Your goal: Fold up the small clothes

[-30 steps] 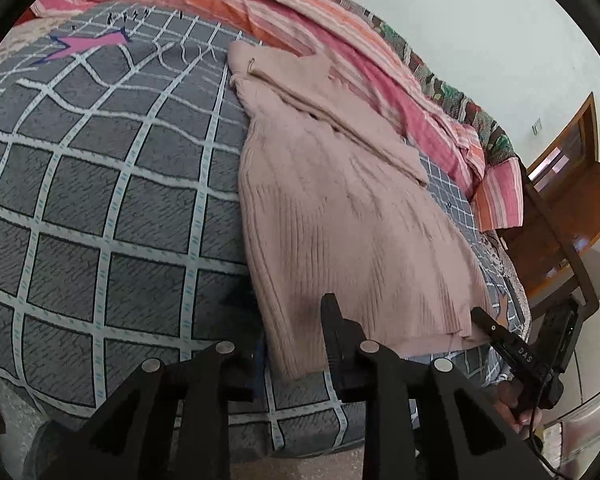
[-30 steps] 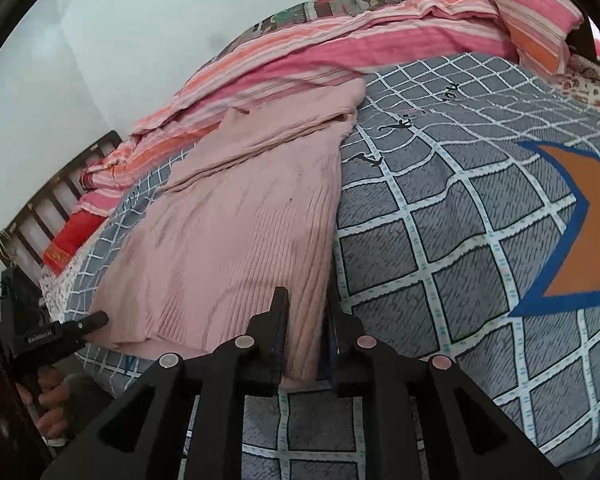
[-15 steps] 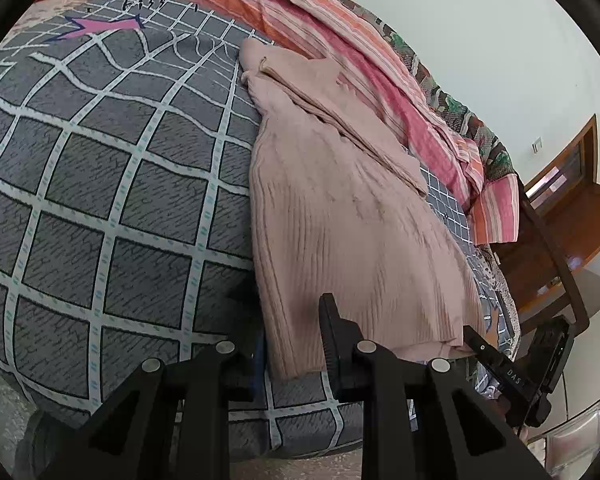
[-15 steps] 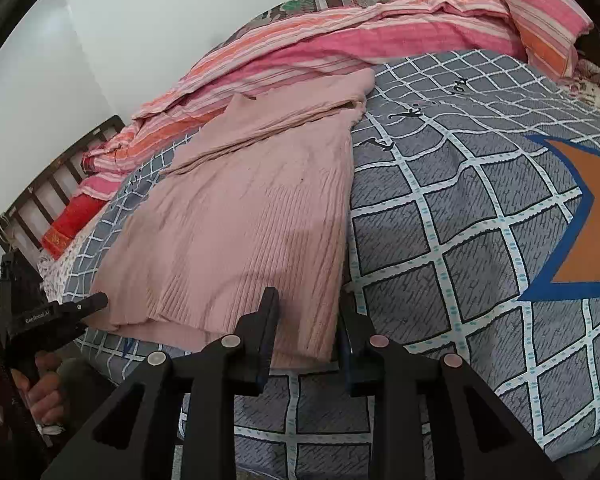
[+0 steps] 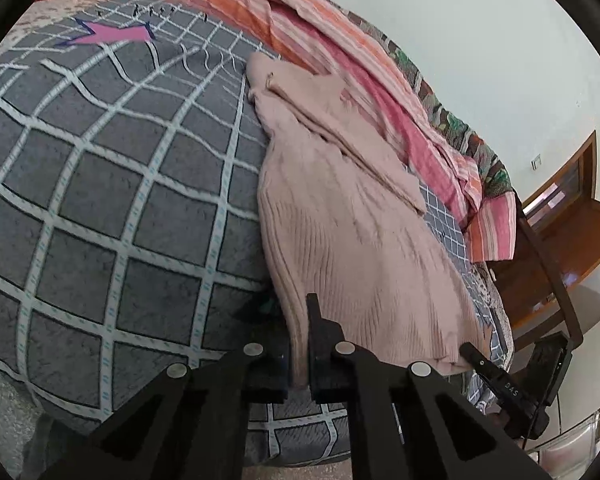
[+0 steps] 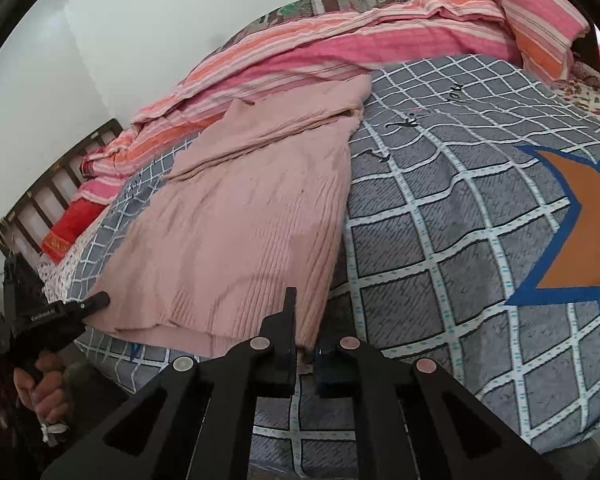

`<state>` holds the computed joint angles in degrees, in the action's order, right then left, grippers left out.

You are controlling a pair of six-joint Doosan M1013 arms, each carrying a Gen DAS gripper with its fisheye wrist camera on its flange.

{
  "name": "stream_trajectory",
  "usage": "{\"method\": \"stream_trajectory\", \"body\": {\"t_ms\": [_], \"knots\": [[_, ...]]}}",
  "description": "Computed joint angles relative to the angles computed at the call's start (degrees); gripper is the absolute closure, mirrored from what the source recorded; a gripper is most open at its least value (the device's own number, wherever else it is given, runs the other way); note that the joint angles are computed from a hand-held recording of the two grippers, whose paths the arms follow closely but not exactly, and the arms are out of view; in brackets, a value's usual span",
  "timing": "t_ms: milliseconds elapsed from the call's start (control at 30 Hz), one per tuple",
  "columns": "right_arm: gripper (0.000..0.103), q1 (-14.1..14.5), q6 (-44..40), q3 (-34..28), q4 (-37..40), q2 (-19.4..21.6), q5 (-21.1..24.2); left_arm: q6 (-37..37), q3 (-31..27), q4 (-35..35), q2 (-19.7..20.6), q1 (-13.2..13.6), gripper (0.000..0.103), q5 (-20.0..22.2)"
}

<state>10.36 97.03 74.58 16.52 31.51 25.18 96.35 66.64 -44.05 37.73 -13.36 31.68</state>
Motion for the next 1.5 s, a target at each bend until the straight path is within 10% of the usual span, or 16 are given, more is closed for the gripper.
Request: {"method": "stream_trajectory", "body": {"t_ms": [800, 1500], "knots": [[0.098, 0.74, 6.13, -2.50, -5.35, -1.35, -0.36, -18.34, -5.99, 23.21, -1.12, -3.18, 0.097, 1.15], [0.098, -0.75, -0.49, -11.45, 3.68, 3.38, 1.74, -15.63, -12.66, 14.03, 3.04, -1.01, 0.097, -1.55]]}}
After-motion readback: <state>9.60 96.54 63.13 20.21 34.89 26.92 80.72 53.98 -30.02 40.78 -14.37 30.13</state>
